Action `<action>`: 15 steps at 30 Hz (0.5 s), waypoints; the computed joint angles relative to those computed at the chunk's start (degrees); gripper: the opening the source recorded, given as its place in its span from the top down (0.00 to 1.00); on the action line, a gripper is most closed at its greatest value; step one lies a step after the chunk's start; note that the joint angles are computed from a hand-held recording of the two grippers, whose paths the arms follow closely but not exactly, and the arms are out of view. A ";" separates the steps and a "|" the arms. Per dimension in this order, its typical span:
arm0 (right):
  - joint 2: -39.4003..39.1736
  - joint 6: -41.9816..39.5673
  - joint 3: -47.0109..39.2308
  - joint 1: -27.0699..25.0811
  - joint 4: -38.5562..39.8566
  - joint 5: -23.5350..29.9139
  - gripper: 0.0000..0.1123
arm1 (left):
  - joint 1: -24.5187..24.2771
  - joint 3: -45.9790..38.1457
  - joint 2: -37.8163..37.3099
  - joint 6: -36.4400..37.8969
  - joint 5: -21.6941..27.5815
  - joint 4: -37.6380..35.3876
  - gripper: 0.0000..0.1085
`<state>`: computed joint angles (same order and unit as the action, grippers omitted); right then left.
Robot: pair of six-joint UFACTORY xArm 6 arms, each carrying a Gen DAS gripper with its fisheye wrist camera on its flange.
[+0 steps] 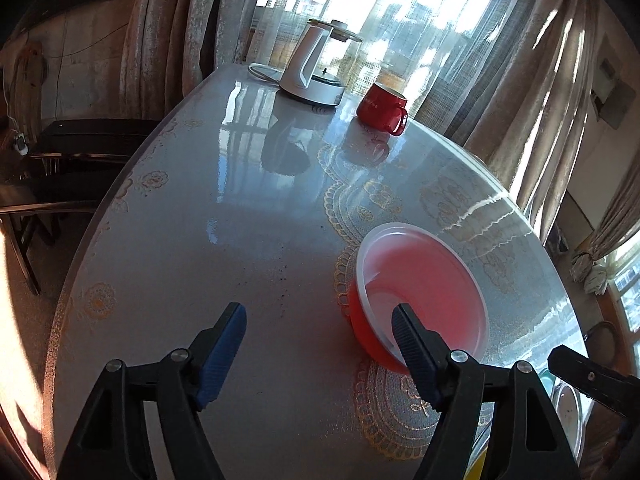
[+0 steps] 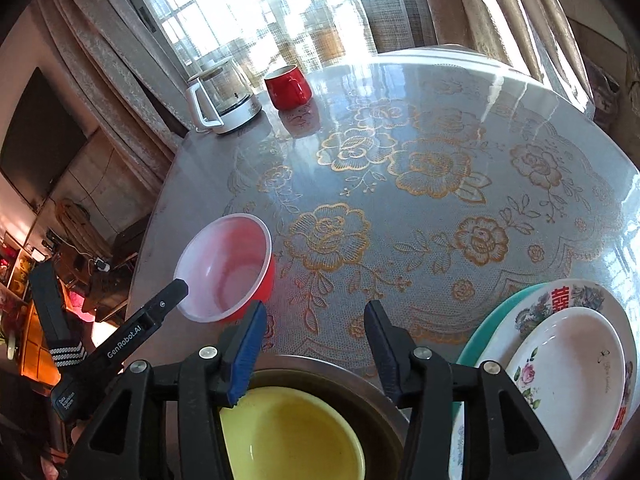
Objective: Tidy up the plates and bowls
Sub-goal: 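Grasp the rim of the red plastic bowl with the right gripper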
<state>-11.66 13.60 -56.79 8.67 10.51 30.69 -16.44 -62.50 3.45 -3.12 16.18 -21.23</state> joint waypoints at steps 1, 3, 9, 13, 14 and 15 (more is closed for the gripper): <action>0.88 -0.38 -0.74 0.17 0.31 0.20 0.54 | 0.04 -0.17 0.33 -0.53 -0.12 0.67 0.30; 2.44 -0.28 -2.09 0.41 0.11 0.76 0.54 | -0.11 -0.40 0.73 0.34 -0.09 0.16 0.31; 5.80 -2.28 -4.92 0.89 2.78 1.33 0.54 | -1.12 -0.47 0.54 6.66 -1.05 -5.30 0.32; 7.70 -2.98 -6.75 0.92 3.82 1.92 0.54 | -1.38 -0.70 0.70 9.18 -1.91 -7.79 0.32; 8.19 -3.10 -7.25 0.89 4.10 2.19 0.54 | -1.33 -0.81 0.84 9.24 -1.85 -7.79 0.32; 8.61 -3.24 -7.65 0.85 4.43 2.30 0.54 | -1.29 -0.96 1.04 8.95 -1.83 -7.49 0.32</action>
<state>-3.05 10.36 -64.44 9.51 14.93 32.98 -17.73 -63.45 4.49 5.83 14.35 -28.72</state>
